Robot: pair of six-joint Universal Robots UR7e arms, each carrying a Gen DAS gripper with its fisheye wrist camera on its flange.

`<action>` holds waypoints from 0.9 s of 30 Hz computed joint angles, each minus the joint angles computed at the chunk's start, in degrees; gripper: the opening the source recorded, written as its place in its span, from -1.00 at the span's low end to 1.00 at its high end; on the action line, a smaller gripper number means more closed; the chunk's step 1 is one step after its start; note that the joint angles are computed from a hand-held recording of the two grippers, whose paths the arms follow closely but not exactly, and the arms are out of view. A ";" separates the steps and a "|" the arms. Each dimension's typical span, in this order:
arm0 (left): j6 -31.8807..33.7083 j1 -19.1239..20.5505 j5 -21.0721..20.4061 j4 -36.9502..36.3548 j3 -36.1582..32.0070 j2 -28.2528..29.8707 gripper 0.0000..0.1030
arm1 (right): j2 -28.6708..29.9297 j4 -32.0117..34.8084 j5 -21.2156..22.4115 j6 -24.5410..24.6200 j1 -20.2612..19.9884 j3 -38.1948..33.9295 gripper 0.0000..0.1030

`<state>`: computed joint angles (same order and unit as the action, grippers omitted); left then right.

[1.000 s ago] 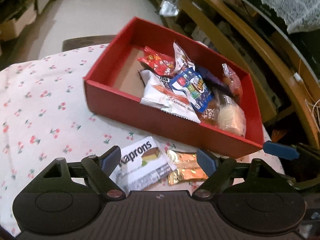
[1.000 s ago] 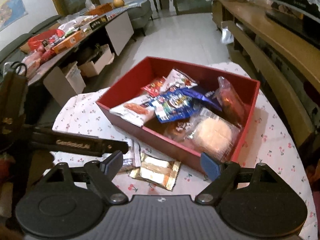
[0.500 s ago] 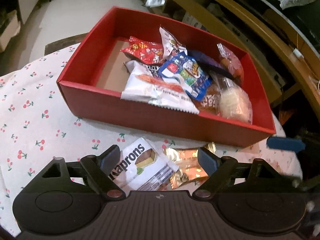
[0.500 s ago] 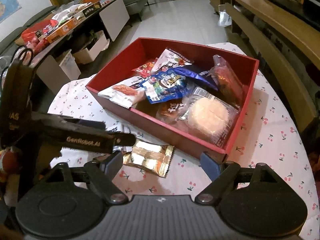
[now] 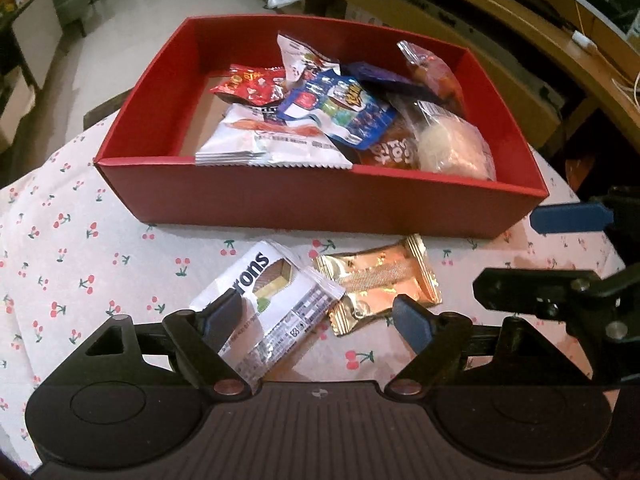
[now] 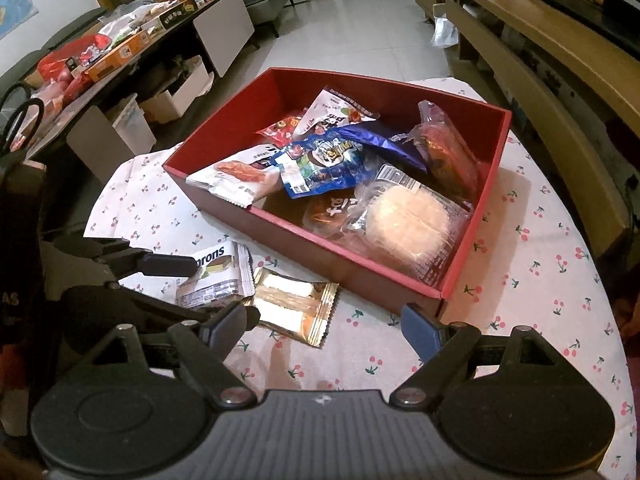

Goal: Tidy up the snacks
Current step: 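Move both tools back toward the Kaprons and gold packets on the cloth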

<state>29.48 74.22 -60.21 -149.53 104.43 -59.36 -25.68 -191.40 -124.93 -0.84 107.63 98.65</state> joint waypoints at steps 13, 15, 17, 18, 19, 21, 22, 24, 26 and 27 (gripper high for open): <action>1.47 -0.87 3.01 -2.22 1.28 0.28 0.68 | 0.32 1.58 0.21 0.08 -0.18 -0.69 0.88; 2.22 -1.02 3.93 -3.42 1.36 0.79 0.69 | 0.38 1.54 0.25 0.02 -0.19 -0.75 0.88; 3.29 -1.09 4.67 -4.50 1.31 1.38 0.72 | 0.44 1.73 0.23 0.06 -0.21 -0.83 0.88; 4.05 -1.17 5.31 -5.26 1.41 1.68 0.72 | 0.46 1.95 0.16 0.10 -0.23 -0.91 0.88; 4.59 -1.27 6.08 -5.93 1.61 1.87 0.72 | 0.48 2.10 0.12 0.14 -0.24 -0.93 0.88; 5.17 -1.44 7.21 -6.40 1.90 1.92 0.72 | 0.43 2.28 0.11 0.21 -0.26 -0.89 0.88; 5.41 -1.45 7.37 -6.40 2.07 1.77 0.73 | 0.42 2.31 0.13 0.21 -0.27 -0.86 0.88; 5.57 -1.37 7.37 -6.22 2.37 1.35 0.70 | 0.41 2.39 0.15 0.21 -0.28 -0.82 0.88; 5.66 -1.35 7.48 -6.19 2.78 0.87 0.64 | 0.49 2.60 0.11 0.15 -0.27 -0.94 0.88; 5.59 -1.34 7.55 -6.20 2.98 0.65 0.63 | 0.55 2.77 0.09 0.08 -0.25 -1.00 0.88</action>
